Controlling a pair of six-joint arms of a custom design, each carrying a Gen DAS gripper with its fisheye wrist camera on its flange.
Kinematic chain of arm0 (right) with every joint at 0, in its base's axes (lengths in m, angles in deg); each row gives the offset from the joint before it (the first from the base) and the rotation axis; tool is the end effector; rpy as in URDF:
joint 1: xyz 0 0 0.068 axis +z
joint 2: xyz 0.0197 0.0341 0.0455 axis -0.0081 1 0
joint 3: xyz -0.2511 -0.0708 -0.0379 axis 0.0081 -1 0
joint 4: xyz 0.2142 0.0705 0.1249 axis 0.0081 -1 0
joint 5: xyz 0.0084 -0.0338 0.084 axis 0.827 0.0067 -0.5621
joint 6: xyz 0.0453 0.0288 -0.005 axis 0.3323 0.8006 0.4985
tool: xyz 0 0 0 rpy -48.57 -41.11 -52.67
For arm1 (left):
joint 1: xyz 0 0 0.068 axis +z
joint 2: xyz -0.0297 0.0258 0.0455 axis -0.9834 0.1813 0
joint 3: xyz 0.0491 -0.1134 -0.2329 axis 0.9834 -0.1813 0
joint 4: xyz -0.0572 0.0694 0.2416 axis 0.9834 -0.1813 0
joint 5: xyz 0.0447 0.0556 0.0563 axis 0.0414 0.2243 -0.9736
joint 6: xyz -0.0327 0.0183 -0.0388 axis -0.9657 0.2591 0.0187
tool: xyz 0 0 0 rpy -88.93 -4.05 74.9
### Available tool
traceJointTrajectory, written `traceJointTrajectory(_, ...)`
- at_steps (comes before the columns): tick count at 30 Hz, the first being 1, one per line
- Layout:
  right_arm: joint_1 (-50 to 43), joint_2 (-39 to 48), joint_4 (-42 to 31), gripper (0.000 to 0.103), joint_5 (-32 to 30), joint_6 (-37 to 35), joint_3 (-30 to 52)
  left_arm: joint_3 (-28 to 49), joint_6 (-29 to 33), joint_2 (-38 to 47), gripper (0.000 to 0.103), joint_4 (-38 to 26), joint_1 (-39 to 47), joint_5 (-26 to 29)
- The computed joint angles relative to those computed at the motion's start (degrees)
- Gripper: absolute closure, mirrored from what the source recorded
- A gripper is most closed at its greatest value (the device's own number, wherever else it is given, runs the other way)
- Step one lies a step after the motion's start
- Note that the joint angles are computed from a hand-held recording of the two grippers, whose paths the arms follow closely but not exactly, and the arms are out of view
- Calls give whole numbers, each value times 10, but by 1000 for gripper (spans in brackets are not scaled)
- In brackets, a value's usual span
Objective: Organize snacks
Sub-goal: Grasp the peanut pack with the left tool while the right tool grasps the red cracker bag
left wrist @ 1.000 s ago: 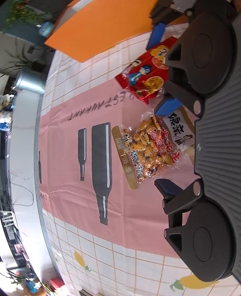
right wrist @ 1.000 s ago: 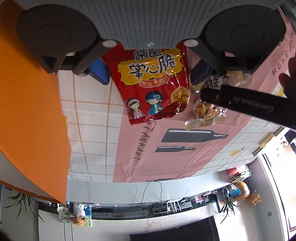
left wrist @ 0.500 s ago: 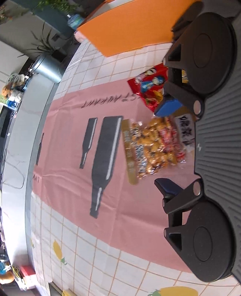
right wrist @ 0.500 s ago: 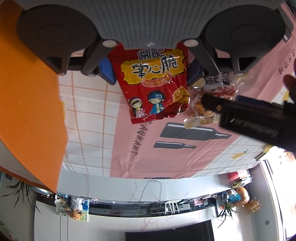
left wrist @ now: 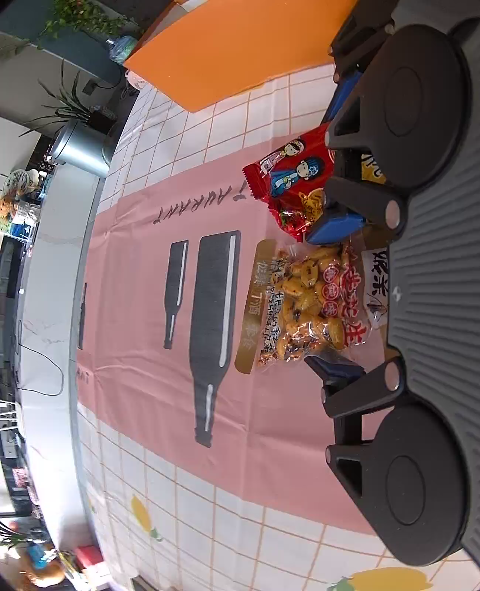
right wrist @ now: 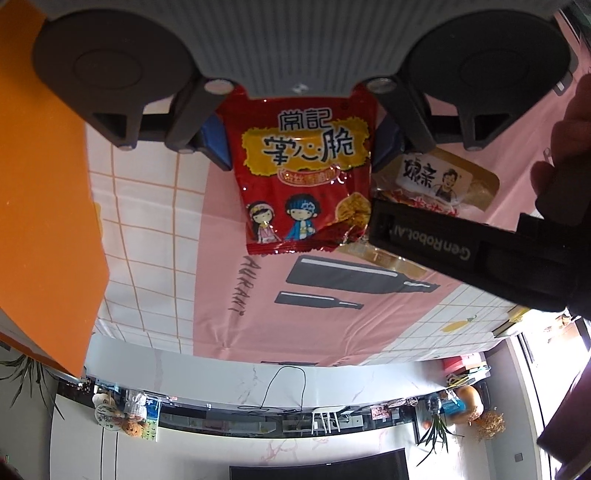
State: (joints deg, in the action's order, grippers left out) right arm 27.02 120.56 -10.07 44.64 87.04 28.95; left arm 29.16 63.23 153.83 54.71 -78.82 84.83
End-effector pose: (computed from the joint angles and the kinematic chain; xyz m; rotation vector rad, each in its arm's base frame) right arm 0.2728 0.1478 0.0529 -0.6912 2.2918 0.3774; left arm 0.2351 0.0033 0.0911 -0.4136 2.5314 -0.1022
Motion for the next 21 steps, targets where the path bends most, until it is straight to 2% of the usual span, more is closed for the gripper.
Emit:
traceJointTrajectory(2,0,0,-2,29,1,-6,0,-7,4,-13,38,0,12,20)
traceJointTrajectory(6,-2,-5,-11,30,-1,-7,0,-19,7,-41,39,-25,26,50)
traceJointTrajectory(8,-3,-10,-19,31,-7,-9,0,-36,4,-68,52,-29,38,70)
traceJointTrajectory(9,-2,-12,-22,31,-8,-12,-1,-40,1,-82,53,-39,48,89)
traceJointTrajectory(13,2,-32,-45,32,-19,-23,-12,-47,-4,-121,56,-83,47,89)
traceJointTrajectory(17,8,-56,-62,32,-12,-21,-30,-67,-21,-191,70,-113,61,118)
traceJointTrajectory(21,9,-80,-75,32,-11,-10,-50,-66,-42,-218,71,-145,34,98)
